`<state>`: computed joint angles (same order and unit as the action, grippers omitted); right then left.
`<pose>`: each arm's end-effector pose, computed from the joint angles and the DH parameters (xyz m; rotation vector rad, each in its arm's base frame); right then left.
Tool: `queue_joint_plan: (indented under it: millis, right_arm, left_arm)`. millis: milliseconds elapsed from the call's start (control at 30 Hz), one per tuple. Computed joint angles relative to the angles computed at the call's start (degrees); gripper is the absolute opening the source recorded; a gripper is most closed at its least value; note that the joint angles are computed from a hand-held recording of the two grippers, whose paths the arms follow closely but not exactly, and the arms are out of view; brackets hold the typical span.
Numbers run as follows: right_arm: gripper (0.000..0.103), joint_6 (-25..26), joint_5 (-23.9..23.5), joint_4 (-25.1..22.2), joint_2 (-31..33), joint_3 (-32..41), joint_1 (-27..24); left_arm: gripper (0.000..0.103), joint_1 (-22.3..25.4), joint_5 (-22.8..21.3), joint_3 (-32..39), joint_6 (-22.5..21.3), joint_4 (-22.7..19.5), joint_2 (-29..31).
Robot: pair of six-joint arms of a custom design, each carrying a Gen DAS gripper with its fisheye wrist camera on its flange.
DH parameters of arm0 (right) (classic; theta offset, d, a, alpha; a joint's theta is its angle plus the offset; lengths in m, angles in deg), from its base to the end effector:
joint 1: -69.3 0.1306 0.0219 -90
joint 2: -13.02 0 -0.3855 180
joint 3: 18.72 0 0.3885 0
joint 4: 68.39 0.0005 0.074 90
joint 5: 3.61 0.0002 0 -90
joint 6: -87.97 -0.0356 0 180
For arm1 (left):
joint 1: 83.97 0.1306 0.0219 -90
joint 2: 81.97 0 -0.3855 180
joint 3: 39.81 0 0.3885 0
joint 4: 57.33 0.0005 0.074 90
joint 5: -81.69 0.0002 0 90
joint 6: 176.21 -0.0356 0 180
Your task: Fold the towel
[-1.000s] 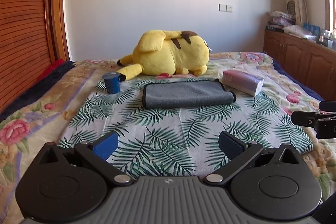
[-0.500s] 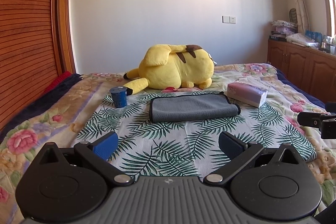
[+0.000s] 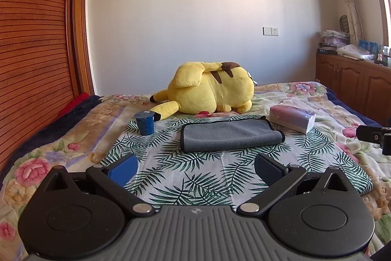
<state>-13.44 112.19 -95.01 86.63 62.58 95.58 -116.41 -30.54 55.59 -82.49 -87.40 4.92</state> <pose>0.3643 0.1620 0.5178 0.0604 1.8663 0.0257 0.4159 -0.2490 0.5335 0.2254 1.9049 -0.0462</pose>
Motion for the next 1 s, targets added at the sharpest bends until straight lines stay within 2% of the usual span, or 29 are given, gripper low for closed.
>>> queue_joint_plan:
  millis: [333, 1000]
  right_arm:
    - [0.103, 0.3, 0.7, 1.5, -0.2, -0.6, 0.1]
    - [0.103, 0.3, 0.5, 1.3, -0.4, -0.8, -0.1]
  left_arm:
    - [0.087, 0.0, 0.1, -0.4, -0.3, 0.8, -0.2]
    - [0.087, -0.3, -0.2, -0.3, -0.9, 1.1, -0.1]
